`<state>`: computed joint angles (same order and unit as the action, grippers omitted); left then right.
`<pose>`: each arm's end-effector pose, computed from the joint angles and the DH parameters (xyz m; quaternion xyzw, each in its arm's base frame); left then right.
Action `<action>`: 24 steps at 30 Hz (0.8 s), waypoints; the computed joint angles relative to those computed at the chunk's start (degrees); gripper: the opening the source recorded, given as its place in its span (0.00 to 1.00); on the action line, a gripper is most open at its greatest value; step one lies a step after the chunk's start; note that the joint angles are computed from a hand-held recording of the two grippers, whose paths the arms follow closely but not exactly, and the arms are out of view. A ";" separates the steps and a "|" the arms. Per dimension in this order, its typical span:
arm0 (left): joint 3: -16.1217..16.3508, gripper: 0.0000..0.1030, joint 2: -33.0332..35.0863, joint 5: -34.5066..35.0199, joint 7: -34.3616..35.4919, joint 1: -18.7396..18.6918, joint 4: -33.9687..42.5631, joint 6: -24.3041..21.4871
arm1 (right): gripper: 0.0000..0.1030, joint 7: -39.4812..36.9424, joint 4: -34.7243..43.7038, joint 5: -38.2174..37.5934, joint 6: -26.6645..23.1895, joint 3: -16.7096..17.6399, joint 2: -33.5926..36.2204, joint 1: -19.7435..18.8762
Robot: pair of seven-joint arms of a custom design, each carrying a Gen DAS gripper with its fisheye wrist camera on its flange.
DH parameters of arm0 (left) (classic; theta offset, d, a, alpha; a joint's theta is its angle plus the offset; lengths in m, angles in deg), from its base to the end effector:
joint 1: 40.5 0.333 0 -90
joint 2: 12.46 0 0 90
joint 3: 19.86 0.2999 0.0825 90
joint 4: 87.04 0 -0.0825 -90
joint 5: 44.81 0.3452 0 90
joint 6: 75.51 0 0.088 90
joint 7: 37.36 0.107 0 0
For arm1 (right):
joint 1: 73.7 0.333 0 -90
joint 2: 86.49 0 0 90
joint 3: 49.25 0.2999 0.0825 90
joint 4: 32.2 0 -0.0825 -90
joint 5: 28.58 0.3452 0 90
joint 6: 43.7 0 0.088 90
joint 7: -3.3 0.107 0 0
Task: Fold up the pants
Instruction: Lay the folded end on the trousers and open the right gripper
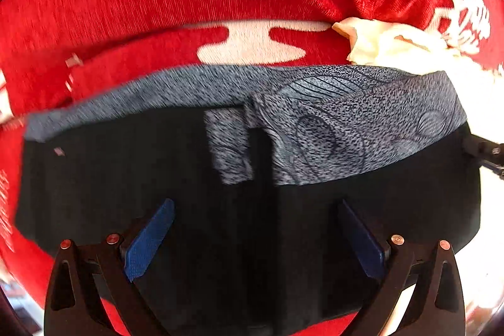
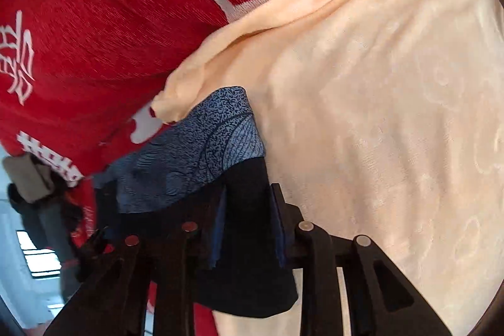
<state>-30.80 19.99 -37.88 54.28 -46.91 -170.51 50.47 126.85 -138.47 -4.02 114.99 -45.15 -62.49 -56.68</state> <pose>0.6592 -0.1756 0.3803 -0.5688 0.8172 -0.0726 0.0582 0.6049 0.2094 0.3581 -0.4519 0.8488 0.0580 0.2684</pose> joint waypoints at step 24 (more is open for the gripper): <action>5.22 1.00 -14.66 -0.64 0.72 10.62 -15.60 -2.00 | 0.35 10.83 42.78 -20.81 -23.40 -1.60 22.04 13.71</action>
